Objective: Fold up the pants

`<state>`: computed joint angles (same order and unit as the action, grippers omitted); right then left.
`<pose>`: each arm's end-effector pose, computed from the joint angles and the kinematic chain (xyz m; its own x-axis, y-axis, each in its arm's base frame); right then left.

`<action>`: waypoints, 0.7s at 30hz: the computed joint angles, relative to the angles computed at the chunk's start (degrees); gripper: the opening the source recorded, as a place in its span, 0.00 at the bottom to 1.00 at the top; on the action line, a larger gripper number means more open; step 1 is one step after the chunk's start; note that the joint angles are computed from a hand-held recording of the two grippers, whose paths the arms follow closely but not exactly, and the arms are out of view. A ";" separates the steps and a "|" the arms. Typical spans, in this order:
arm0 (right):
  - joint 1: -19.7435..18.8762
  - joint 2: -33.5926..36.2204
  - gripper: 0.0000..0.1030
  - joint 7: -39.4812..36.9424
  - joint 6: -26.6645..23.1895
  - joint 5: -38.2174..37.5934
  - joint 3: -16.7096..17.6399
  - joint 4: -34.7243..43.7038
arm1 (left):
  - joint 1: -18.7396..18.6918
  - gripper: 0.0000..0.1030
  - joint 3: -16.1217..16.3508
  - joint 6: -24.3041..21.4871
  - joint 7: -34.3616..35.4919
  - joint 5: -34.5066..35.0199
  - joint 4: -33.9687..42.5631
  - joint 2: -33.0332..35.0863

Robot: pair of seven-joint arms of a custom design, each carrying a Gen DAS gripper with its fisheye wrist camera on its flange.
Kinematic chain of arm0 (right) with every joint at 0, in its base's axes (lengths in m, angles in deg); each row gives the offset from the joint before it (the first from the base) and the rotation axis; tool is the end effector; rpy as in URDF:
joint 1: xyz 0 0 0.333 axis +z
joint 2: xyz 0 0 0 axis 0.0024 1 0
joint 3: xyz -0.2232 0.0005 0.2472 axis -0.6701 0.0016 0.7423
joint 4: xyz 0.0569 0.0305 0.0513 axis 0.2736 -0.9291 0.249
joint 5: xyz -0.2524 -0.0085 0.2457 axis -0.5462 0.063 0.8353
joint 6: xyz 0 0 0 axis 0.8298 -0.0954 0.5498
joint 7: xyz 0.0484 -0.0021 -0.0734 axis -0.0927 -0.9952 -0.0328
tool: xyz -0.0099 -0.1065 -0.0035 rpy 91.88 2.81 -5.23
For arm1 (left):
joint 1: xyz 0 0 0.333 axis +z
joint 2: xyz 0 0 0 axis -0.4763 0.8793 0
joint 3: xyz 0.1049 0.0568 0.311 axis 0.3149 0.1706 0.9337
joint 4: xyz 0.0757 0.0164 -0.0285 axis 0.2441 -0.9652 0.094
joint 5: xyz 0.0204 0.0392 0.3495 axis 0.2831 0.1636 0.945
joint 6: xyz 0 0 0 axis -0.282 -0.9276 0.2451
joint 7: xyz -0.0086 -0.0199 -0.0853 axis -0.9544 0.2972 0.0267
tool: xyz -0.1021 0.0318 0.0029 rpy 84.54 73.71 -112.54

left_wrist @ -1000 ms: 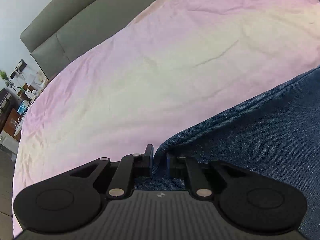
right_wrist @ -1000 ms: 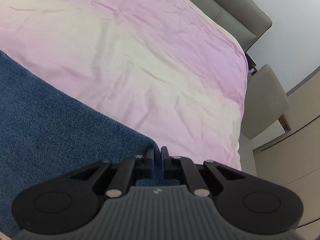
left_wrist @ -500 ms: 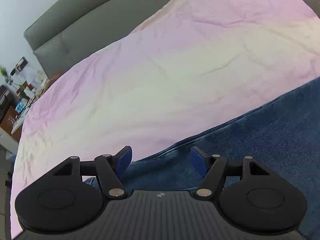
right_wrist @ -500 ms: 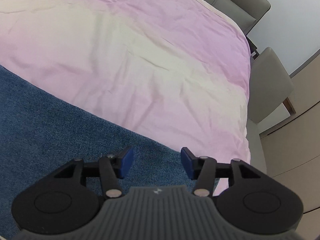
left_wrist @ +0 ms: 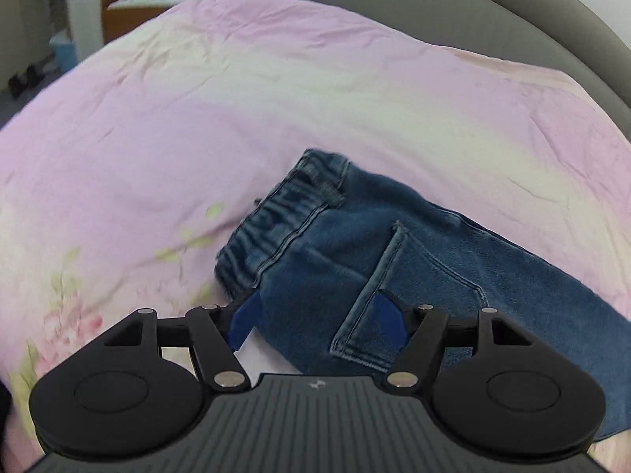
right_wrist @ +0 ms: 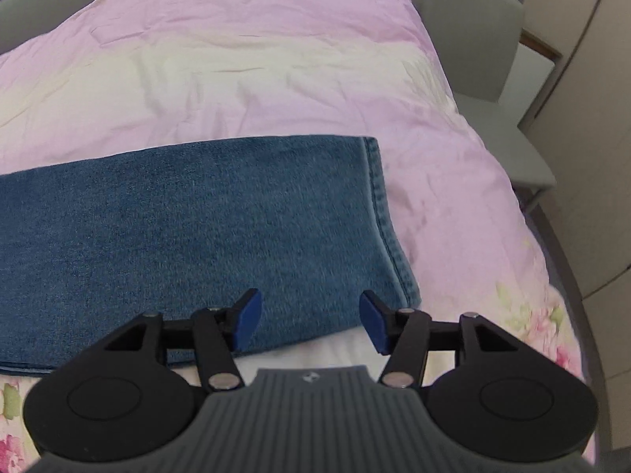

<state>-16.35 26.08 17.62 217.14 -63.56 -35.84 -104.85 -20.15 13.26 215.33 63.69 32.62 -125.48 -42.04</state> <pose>0.3974 -0.2547 0.6564 -0.2391 -0.9652 0.1058 -0.8521 0.1563 -0.4995 0.4401 0.0463 0.6412 0.4387 -0.8743 0.2078 -0.7058 -0.4784 -0.5226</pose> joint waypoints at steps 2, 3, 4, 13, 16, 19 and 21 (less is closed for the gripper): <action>-0.54 -1.17 0.51 2.07 -0.96 2.31 -0.85 -1.07 | -0.19 0.77 1.10 1.31 -2.23 -3.73 -3.47 -1.39; -0.77 -1.46 0.51 3.20 -1.52 3.40 -1.21 -1.32 | 0.12 0.77 1.14 2.08 -3.70 -4.62 -4.90 -1.70; -1.02 -1.70 0.52 4.31 -1.89 4.63 -1.65 -1.58 | 0.50 0.77 1.11 3.22 -5.37 -5.38 -6.48 -2.00; -4.06 1.97 0.50 14.97 2.08 15.43 -5.08 -0.80 | -1.73 0.82 2.87 17.98 -7.81 -17.02 -14.33 0.50; -4.51 4.42 0.46 16.27 3.81 18.21 -5.35 -0.35 | -0.08 0.79 0.60 19.24 -11.17 -13.85 -13.76 1.78; -5.00 6.83 0.45 15.99 5.71 19.92 -5.19 -0.80 | 0.84 0.78 -0.47 19.67 -14.39 -11.24 -13.32 2.76; -5.49 8.31 0.45 17.05 6.27 21.72 -5.09 -1.19 | 1.30 0.78 -1.16 19.68 -16.63 -9.39 -12.72 3.73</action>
